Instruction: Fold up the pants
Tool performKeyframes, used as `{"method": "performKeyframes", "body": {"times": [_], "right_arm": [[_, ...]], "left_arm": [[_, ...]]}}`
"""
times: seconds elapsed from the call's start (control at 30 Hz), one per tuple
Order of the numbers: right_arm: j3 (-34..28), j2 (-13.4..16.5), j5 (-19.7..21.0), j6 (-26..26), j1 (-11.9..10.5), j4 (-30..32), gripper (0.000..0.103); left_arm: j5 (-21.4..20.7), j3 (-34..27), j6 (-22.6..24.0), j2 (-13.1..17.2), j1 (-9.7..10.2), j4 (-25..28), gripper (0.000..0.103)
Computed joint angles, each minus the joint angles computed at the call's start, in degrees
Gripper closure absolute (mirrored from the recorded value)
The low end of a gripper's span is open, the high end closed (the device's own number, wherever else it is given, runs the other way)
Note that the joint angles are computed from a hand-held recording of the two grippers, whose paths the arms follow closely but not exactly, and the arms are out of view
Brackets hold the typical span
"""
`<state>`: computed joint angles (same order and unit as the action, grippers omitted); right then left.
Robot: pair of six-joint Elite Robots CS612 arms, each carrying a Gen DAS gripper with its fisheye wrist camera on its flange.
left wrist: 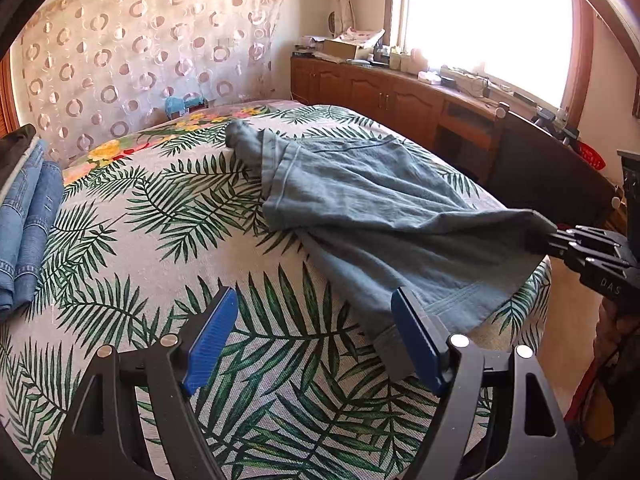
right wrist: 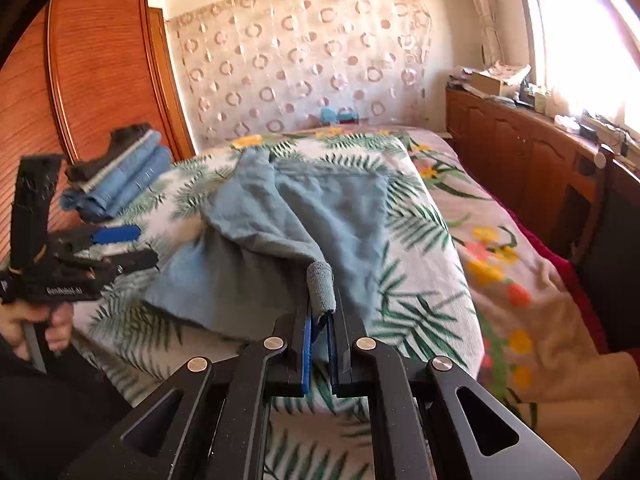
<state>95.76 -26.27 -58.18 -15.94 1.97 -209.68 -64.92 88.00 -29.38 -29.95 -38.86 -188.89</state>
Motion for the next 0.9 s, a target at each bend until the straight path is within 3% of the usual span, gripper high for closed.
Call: {"method": "performKeyframes", "body": {"times": [0.23, 0.33, 0.47, 0.63, 0.8, 0.9], "right_arm": [[-0.6, -0.5, -0.6, 0.8, 0.1, 4.9, 0.096], [-0.1, -0.8, -1.3, 1.3, 0.0, 3.4, 0.081], [0.5, -1.1, -0.5, 3.6, -0.6, 0.8, 0.074], [0.9, -1.0, -0.8, 4.4, -1.2, -1.0, 0.073], [0.4, -0.8, -0.7, 2.4, -0.7, 1.6, 0.074], [-0.3, -1.0, -0.8, -1.1, -0.3, 5.6, 0.087]], "left_arm": [[-0.4, -0.4, 0.0, 0.3, 0.01, 1.1, 0.023], [-0.6, -0.6, -0.3, 0.4, 0.03, 1.8, 0.023], [-0.7, -0.9, -0.5, 0.6, 0.1, 2.8, 0.023], [-0.9, -1.1, -1.0, 0.8, 0.24, 3.8, 0.023], [-0.4, -1.1, -1.7, 0.9, 0.46, 4.0, 0.023], [0.9, -1.3, -3.0, 0.9, 0.56, 6.2, 0.023]]}}
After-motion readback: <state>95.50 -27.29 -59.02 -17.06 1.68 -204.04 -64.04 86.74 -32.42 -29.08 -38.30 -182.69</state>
